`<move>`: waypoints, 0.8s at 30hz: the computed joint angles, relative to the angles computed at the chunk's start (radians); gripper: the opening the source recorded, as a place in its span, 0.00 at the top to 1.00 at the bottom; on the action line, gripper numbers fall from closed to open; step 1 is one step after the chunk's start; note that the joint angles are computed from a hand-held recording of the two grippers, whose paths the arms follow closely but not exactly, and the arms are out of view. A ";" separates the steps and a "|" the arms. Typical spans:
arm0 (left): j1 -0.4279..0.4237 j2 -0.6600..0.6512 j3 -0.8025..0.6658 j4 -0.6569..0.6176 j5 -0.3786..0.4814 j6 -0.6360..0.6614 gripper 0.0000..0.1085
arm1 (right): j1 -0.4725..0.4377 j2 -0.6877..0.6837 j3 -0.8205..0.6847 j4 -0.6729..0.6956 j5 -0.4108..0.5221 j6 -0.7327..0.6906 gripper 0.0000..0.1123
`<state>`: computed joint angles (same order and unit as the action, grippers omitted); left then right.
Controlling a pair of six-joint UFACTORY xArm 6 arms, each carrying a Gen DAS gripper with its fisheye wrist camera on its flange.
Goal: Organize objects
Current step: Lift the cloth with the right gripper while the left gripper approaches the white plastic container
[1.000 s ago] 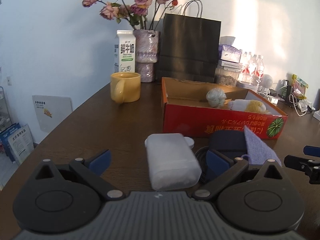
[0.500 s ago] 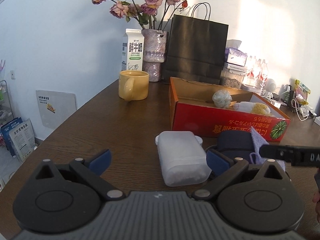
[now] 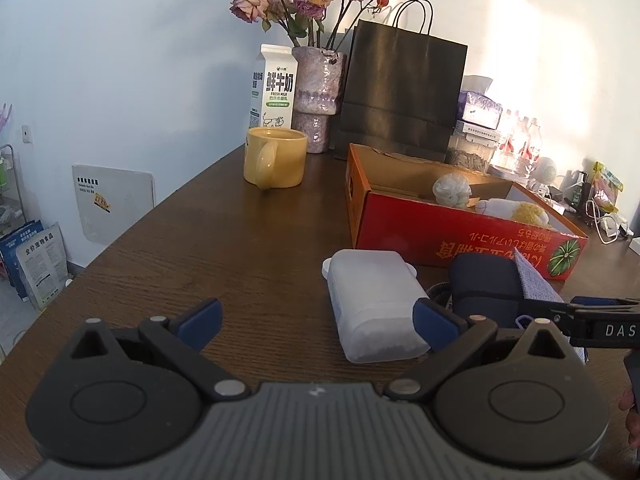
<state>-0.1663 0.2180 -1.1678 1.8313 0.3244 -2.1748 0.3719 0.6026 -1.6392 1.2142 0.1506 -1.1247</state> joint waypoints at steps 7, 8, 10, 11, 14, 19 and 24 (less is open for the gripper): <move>-0.002 0.004 0.000 -0.005 -0.004 0.000 0.05 | -0.034 0.017 -0.020 0.027 0.094 0.042 0.08; -0.001 0.005 -0.001 -0.007 -0.005 0.002 0.05 | -0.038 0.020 -0.023 0.036 0.106 0.042 0.08; -0.002 0.007 -0.002 -0.010 -0.004 0.004 0.05 | -0.044 0.022 -0.025 0.060 0.126 0.035 0.08; -0.003 0.007 -0.002 -0.014 -0.003 0.007 0.05 | -0.047 0.022 -0.024 0.068 0.134 0.034 0.08; -0.006 0.008 -0.001 -0.022 -0.002 0.015 0.05 | -0.054 0.020 -0.021 0.091 0.156 0.025 0.08; -0.009 0.012 -0.001 -0.044 -0.001 0.038 0.05 | -0.064 0.003 -0.007 0.205 0.190 -0.067 0.18; -0.017 0.014 -0.004 -0.077 0.009 0.076 0.05 | -0.068 -0.026 0.019 0.350 0.192 -0.223 0.31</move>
